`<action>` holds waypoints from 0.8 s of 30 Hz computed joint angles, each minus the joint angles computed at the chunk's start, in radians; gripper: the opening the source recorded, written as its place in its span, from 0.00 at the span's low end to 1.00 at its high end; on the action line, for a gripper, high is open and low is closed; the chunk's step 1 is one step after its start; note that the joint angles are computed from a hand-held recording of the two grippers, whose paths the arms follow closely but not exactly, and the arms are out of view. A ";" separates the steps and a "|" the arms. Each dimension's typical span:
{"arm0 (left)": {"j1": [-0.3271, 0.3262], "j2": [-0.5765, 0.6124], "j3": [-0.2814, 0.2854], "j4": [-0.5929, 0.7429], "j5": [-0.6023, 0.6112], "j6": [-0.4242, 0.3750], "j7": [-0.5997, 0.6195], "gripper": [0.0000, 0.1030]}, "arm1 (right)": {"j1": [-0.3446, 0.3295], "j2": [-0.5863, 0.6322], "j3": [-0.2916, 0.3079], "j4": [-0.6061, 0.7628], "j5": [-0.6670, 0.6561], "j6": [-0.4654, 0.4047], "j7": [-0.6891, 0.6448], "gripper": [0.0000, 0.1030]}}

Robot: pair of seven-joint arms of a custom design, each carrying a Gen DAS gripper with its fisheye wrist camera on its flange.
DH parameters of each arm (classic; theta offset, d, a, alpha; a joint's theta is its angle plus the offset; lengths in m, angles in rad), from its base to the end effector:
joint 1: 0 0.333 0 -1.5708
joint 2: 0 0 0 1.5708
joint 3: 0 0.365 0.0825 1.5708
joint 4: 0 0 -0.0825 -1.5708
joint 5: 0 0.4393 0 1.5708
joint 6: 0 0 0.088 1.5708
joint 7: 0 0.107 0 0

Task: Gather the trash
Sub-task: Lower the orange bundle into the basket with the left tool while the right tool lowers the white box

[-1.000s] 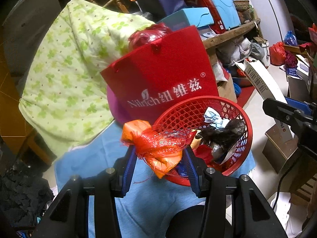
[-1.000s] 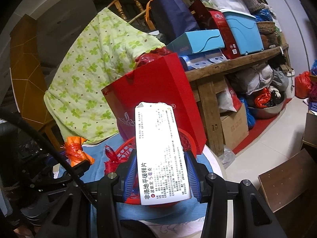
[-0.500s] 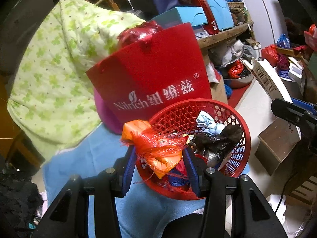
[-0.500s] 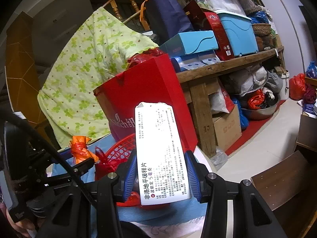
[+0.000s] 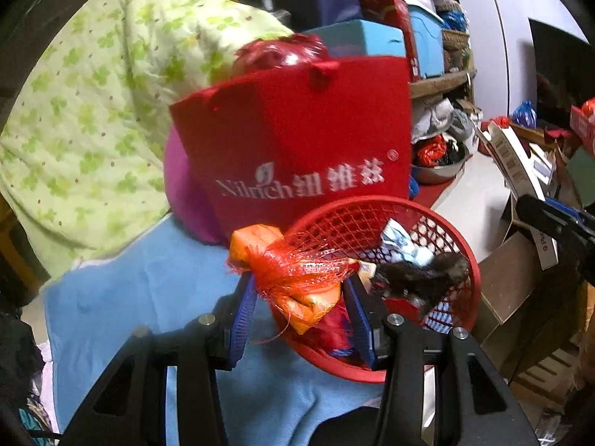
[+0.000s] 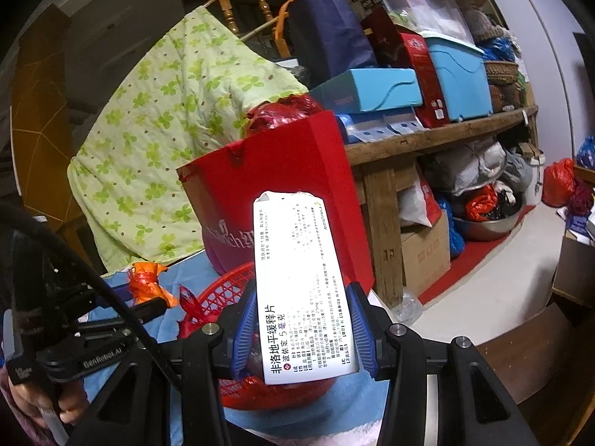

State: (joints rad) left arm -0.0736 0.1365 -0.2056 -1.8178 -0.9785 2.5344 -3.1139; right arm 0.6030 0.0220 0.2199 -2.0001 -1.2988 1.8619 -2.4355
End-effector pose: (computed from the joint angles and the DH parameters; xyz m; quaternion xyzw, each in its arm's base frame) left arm 0.6769 -0.1767 0.5513 -0.1650 0.8755 -0.4076 0.2004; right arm 0.4742 0.4005 0.5099 -0.2654 0.7811 -0.4490 0.3433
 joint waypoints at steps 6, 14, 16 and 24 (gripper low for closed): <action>0.018 0.066 -0.003 0.114 0.001 -0.081 -0.048 0.49 | -0.028 0.009 -0.026 0.020 -0.052 0.112 0.011 0.48; 0.024 0.136 -0.025 0.193 0.054 -0.166 -0.131 0.49 | -0.060 0.025 -0.052 0.024 -0.085 0.189 0.089 0.48; 0.024 0.142 -0.032 0.191 0.062 -0.181 -0.128 0.49 | -0.069 0.023 -0.056 0.014 -0.095 0.208 0.114 0.48; 0.020 0.178 -0.033 0.207 0.112 -0.276 -0.175 0.64 | -0.127 0.001 -0.083 -0.064 -0.274 0.358 0.440 0.52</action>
